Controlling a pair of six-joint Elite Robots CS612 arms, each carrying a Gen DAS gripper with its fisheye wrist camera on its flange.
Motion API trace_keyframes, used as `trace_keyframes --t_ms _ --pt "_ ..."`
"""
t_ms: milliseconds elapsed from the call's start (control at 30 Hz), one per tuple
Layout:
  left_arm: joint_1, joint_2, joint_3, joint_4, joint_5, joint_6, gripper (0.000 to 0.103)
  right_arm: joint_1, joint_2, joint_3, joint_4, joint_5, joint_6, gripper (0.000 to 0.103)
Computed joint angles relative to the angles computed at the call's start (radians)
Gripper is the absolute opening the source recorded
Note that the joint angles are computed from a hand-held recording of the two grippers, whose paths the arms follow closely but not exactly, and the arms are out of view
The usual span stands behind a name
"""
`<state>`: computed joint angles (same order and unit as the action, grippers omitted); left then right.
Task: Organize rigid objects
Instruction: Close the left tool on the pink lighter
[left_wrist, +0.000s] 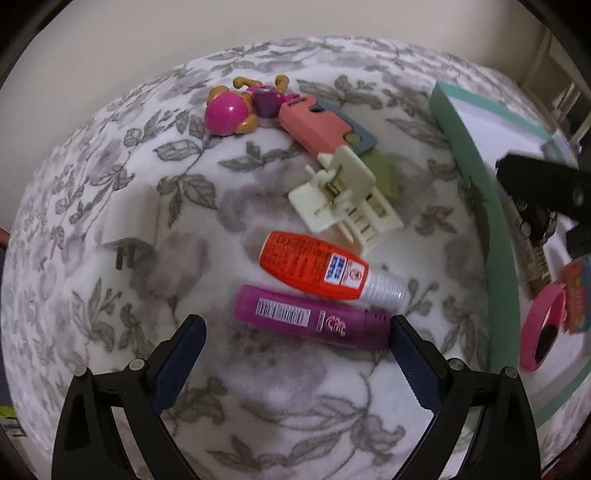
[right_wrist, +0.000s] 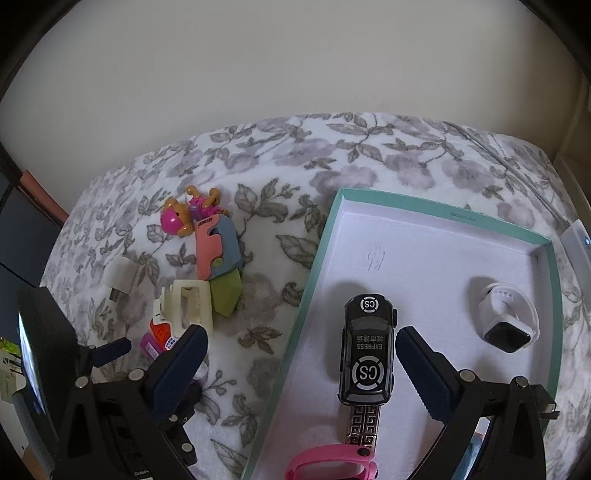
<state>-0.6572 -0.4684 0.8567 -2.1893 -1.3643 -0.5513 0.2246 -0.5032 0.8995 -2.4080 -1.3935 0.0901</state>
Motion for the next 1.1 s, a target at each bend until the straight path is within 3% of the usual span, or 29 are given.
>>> trace_keyframes --t_ms 433,500,567,800,933,1100 --pt "0.002 -0.015 0.058 -0.136 0.050 0.066 0.096 0.009 0.007 -0.009 -0.005 0.011 -0.028 0.103" --pt "0.001 -0.015 0.062 -0.149 0.045 0.073 0.093 0.010 0.009 -0.013 -0.003 0.016 -0.031 0.103" --pt "0.007 -0.019 0.075 -0.179 0.006 0.067 0.082 0.011 0.012 -0.018 0.004 0.015 -0.031 0.103" --pt "0.005 -0.028 0.089 -0.183 0.032 0.075 0.082 0.018 0.025 -0.041 0.036 0.000 -0.038 0.103" --pt "0.005 -0.040 0.100 -0.146 0.064 0.036 0.082 0.023 0.027 -0.046 0.037 -0.002 -0.043 0.103" --pt "0.016 -0.066 0.134 -0.084 0.115 -0.073 0.082 0.037 0.029 -0.048 0.026 -0.011 -0.076 0.103"
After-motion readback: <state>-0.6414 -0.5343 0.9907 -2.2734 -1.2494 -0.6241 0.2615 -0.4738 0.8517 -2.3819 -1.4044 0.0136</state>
